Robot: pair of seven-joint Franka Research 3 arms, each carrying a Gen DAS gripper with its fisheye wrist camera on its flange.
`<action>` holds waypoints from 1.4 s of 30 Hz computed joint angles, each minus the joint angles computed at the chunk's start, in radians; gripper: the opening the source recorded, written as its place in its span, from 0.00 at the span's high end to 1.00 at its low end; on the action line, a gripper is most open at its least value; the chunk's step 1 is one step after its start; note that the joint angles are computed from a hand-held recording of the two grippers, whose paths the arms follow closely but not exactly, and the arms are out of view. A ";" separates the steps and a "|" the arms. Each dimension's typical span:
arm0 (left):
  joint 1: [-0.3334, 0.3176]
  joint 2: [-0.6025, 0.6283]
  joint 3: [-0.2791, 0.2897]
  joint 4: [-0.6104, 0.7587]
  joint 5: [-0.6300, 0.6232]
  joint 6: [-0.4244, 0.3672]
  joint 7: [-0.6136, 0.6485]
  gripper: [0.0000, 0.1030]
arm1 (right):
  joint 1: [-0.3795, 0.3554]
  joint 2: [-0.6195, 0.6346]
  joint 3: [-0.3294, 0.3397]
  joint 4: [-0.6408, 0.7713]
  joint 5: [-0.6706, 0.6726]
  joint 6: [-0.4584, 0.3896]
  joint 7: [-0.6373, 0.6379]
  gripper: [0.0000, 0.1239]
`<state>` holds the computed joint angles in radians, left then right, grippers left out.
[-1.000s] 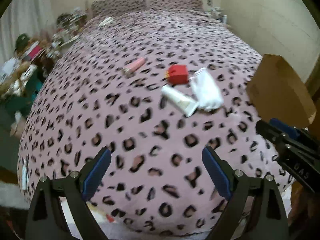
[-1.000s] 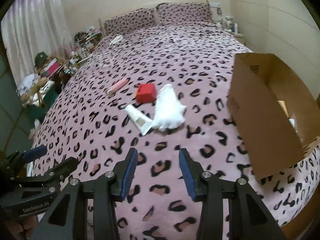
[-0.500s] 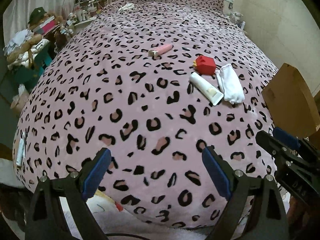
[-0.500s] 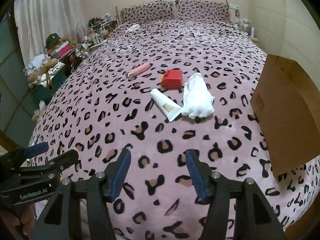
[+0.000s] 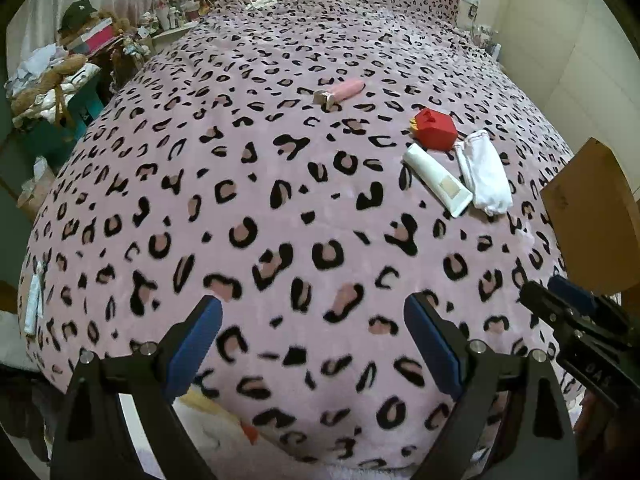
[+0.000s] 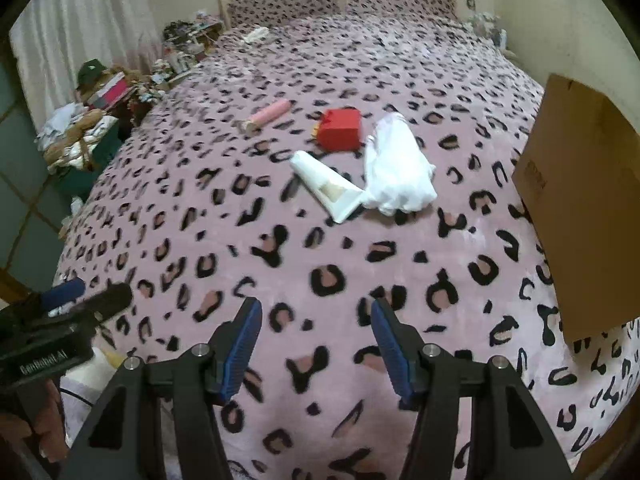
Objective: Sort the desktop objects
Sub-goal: 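Withdraw both tools from the box back toward the bed items, then grasp the pink hair roller with the left tool while the right tool grasps the white sock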
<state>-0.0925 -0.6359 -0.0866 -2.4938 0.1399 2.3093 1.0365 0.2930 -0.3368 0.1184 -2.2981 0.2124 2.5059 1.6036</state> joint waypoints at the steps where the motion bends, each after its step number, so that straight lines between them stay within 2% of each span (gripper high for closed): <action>1: 0.001 0.021 0.008 0.008 0.000 0.017 0.010 0.09 | -0.005 0.013 -0.002 0.008 -0.003 -0.005 0.004 0.53; 8: 0.044 0.257 0.035 0.165 0.004 0.101 0.100 0.09 | -0.049 0.151 -0.020 0.130 -0.067 -0.012 0.057 0.53; 11: 0.054 0.395 0.056 0.291 -0.049 0.113 0.185 0.09 | -0.054 0.231 -0.029 0.220 -0.100 -0.015 0.060 0.53; 14: 0.079 0.530 0.049 0.434 -0.075 0.117 0.261 0.08 | -0.051 0.311 -0.040 0.309 -0.117 -0.010 0.056 0.52; 18: 0.113 0.715 0.023 0.648 -0.105 0.080 0.365 0.05 | -0.042 0.415 -0.059 0.427 -0.145 -0.063 0.078 0.52; 20: 0.119 0.794 0.012 0.742 -0.043 0.055 0.359 0.04 | -0.037 0.450 -0.068 0.460 -0.159 -0.065 0.094 0.52; 24: 0.129 0.959 -0.006 0.941 0.013 0.015 0.427 0.04 | -0.035 0.508 -0.082 0.514 -0.149 -0.052 0.097 0.52; 28: 0.120 1.119 -0.010 1.146 0.068 -0.047 0.478 0.04 | -0.042 0.570 -0.081 0.576 -0.089 -0.066 0.061 0.52; 32: 0.105 1.271 0.001 1.346 0.086 -0.156 0.483 0.04 | -0.024 0.649 -0.093 0.642 -0.112 -0.109 0.065 0.52; 34: 0.122 1.344 -0.018 1.440 0.039 -0.238 0.498 0.04 | -0.026 0.671 -0.093 0.648 -0.096 -0.112 0.064 0.52; 36: 0.129 1.389 -0.024 1.489 0.013 -0.278 0.496 0.04 | -0.030 0.669 -0.092 0.621 -0.066 -0.071 0.071 0.50; 38: 0.129 1.392 -0.020 1.476 0.012 -0.256 0.487 0.03 | -0.035 0.664 -0.090 0.598 -0.041 -0.039 0.068 0.49; 41: 0.128 1.396 -0.019 1.467 0.013 -0.238 0.484 0.01 | -0.021 0.671 -0.098 0.602 -0.075 -0.047 0.066 0.45; 42: 0.126 1.398 -0.017 1.467 0.018 -0.237 0.490 0.00 | -0.018 0.675 -0.098 0.607 -0.083 -0.053 0.059 0.40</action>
